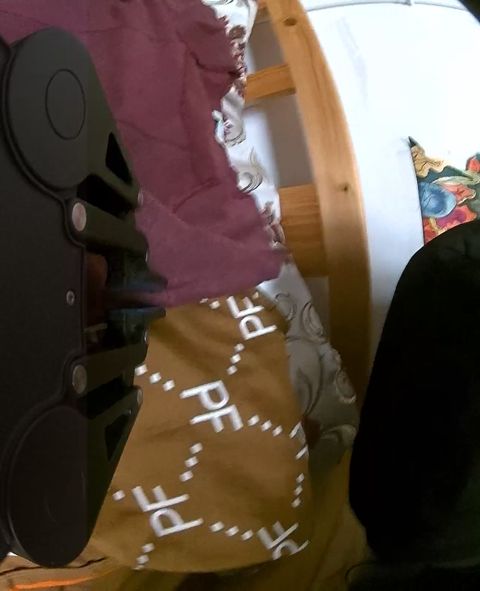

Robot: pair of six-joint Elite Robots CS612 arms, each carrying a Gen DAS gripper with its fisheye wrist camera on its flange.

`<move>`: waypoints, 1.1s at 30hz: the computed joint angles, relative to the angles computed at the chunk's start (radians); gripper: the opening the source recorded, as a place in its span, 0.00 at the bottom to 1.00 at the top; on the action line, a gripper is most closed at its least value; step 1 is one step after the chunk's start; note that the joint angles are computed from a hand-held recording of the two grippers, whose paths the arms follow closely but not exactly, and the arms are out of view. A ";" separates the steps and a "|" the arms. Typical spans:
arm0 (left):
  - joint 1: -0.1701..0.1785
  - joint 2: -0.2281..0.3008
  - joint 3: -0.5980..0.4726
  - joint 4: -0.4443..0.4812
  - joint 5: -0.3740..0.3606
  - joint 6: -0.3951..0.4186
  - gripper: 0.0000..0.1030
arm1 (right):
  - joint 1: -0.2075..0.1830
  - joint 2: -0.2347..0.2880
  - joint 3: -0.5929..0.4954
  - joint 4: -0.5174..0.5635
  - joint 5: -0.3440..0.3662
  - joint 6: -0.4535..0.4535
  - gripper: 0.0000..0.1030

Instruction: Fold small clothes

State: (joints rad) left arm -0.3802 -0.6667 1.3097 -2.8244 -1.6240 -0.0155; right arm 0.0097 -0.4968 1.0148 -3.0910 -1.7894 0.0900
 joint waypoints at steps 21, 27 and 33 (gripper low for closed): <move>0.107 -0.016 -0.031 -0.142 0.383 -0.750 0.99 | 0.086 -0.261 0.625 -0.558 0.080 0.147 1.00; 0.123 0.011 -0.081 -0.112 0.355 -0.886 0.99 | 0.102 -0.277 0.697 -0.589 0.083 0.034 1.00; 0.129 0.020 -0.056 -0.223 0.356 -0.981 0.99 | 0.105 -0.265 0.686 -0.592 0.098 0.039 1.00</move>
State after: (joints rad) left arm -0.2517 -0.6464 1.2537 -3.0475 -1.2683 -0.9968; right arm 0.1145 -0.7618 1.7004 -3.6832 -1.6918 0.1286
